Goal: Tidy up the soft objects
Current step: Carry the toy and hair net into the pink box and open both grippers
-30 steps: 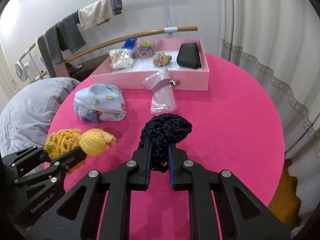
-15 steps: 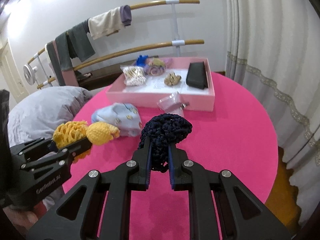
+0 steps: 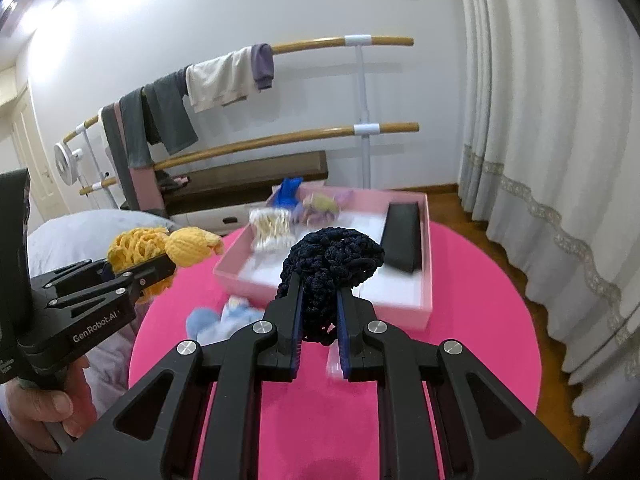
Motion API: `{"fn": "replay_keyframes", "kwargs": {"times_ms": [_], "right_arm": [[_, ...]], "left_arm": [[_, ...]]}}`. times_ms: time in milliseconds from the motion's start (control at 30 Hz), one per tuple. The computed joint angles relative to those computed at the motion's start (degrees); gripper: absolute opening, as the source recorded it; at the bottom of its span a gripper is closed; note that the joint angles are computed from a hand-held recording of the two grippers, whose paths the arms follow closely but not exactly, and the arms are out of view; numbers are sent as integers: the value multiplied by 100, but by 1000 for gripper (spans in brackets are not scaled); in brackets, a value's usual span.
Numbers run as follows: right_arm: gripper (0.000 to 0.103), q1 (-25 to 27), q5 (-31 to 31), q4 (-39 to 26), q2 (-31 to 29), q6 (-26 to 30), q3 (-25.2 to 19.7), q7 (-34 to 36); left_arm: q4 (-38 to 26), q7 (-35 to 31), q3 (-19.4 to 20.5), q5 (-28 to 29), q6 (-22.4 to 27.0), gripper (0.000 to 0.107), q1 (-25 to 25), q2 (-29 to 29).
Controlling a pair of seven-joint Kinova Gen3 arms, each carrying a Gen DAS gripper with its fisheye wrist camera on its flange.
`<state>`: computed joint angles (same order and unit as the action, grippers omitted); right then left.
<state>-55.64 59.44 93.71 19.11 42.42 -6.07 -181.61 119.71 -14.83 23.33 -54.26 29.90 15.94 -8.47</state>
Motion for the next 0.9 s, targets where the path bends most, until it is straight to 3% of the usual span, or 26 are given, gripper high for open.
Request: {"fn": "replay_keyframes", "kwargs": {"times_ms": [233,467,900], "right_arm": [[14,441,-525,-655,362,-396,160,916],[14,782,-1342,-1229,782,-738,457,1823],[14,1514,-3152,-2586,1755,-583,510,3835]], "left_arm": [[-633,-634,-551,230,-351,22,11,579],[-1578,-1884,-1209,1128,-610,22,105,1439],[-3923,-4351,-1183,3144,-187,22,-453,3353]]}}
